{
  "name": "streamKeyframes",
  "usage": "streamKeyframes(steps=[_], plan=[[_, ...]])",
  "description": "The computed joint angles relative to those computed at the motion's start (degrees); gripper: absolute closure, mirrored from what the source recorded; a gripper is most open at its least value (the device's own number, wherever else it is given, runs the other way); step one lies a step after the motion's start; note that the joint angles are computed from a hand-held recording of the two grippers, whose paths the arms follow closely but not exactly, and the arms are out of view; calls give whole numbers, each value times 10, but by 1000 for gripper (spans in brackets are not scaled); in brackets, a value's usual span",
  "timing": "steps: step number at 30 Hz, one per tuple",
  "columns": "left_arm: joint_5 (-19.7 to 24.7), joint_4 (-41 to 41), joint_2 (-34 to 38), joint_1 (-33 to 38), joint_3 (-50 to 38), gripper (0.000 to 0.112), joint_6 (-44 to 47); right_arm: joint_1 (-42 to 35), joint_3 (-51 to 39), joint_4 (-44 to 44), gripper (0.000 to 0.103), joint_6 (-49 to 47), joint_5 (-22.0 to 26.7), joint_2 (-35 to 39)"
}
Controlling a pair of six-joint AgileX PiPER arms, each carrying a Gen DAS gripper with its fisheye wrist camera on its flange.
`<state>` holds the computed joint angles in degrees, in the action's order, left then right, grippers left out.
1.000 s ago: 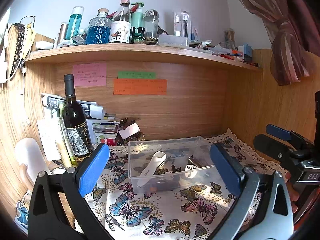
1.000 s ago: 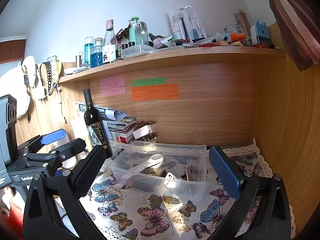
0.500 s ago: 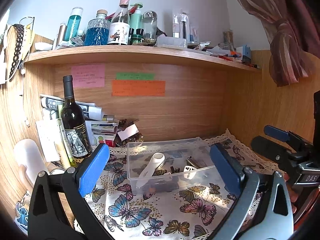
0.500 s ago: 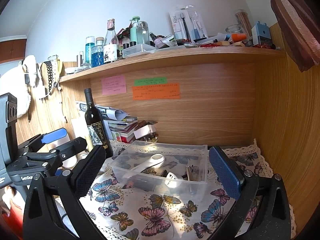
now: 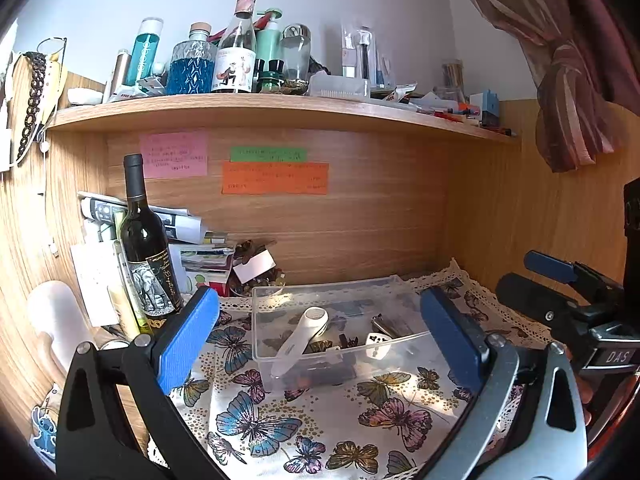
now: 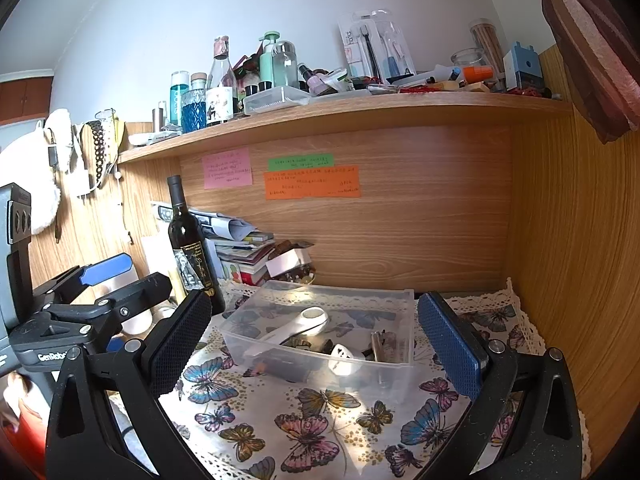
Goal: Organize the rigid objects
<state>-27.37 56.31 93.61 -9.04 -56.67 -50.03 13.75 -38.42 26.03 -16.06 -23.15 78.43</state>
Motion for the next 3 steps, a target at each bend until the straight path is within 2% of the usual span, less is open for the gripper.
streamKeyframes(steps=[3], plan=[[1, 0, 0, -1, 0, 10, 0, -1, -2, -1, 0, 0, 1, 1]])
